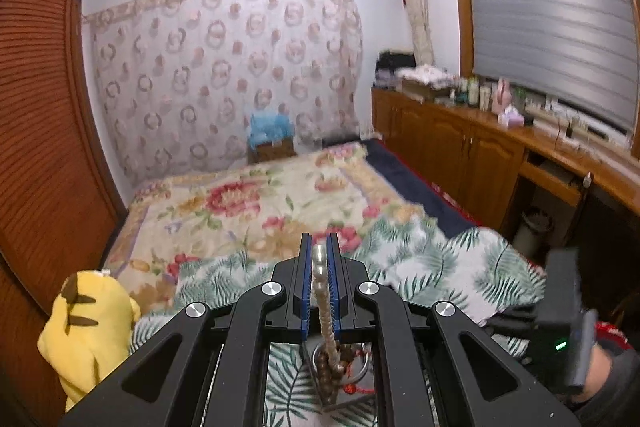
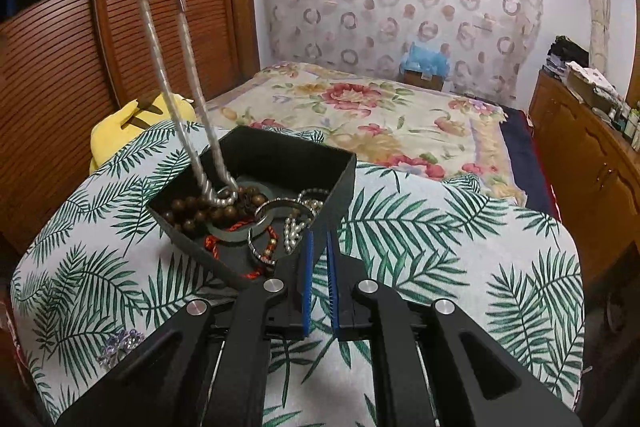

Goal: Organize jewelry
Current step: 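Lower the pearl necklace and silver bangle into the black box, opening both tools, then grasp the purple crystal hair pins with the left tool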

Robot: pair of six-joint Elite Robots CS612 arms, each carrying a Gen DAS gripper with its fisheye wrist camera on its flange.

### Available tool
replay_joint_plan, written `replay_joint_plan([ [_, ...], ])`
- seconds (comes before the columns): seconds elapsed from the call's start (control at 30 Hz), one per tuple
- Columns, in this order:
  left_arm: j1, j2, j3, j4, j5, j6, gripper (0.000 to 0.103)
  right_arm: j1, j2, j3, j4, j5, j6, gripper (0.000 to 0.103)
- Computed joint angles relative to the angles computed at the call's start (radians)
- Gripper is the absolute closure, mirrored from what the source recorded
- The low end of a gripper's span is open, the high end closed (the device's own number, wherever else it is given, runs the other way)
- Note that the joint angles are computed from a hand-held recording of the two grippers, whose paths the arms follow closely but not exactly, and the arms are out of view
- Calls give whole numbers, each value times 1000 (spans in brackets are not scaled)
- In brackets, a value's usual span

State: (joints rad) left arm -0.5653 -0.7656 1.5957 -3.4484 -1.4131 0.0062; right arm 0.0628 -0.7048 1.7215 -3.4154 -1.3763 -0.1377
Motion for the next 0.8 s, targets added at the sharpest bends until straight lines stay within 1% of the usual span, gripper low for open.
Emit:
replay_joint_plan([
  [0.03, 0, 5, 0, 8, 8, 4, 94, 0, -1, 5, -3, 0, -1, 94],
  [0.07, 1, 9, 2, 11, 5, 5, 89, -1, -2, 11, -8, 1, -1, 94],
  [0.1, 2, 11, 7, 13, -2, 1, 81, -1, -3, 17, -11, 4, -1, 94],
  [0.17, 5, 14, 22, 2, -11, -12, 74, -4, -7, 28, -18, 11, -2, 94],
  [0.23, 9, 16, 36, 2, -23, -25, 71, -6, -11, 43, -27, 19, -2, 94],
  [0.3, 12, 18, 56, 0, -29, -37, 59, -7, -14, 59, -34, 28, -3, 94],
  [0.33, 12, 21, 61, -1, -30, -39, 57, -6, -15, 65, -37, 27, -3, 94],
  [0.4, 12, 22, 77, -6, -30, -45, 47, -6, -17, 78, -44, 29, -2, 94],
  [0.43, 13, 23, 87, -7, -36, -49, 45, -6, -18, 86, -48, 32, -2, 94],
  [0.47, 14, 23, 95, -5, -41, -50, 39, -5, -20, 95, -54, 35, -2, 94],
  [0.5, 13, 23, 105, -5, -41, -52, 30, -4, -21, 101, -57, 37, -3, 93],
  [0.53, 13, 22, 112, -8, -45, -51, 27, -3, -22, 108, -63, 37, -3, 90],
  [0.57, 13, 22, 121, -16, -50, -47, 20, -1, -23, 115, -71, 37, -3, 88],
  [0.6, 12, 21, 130, -24, -52, -42, 16, 0, -24, 121, -78, 36, -4, 87],
  [0.7, 10, 21, 155, -36, -62, -37, 13, 5, -24, 129, -87, 29, -7, 85],
  [0.73, 11, 21, 164, -35, -73, -39, 13, 7, -24, 133, -90, 28, -6, 83],
  [0.77, 11, 21, 171, -36, -77, -42, 13, 7, -24, 136, -90, 30, -6, 78],
  [0.8, 11, 22, 180, -40, -78, -47, 13, 7, -24, 137, -88, 31, -6, 74],
])
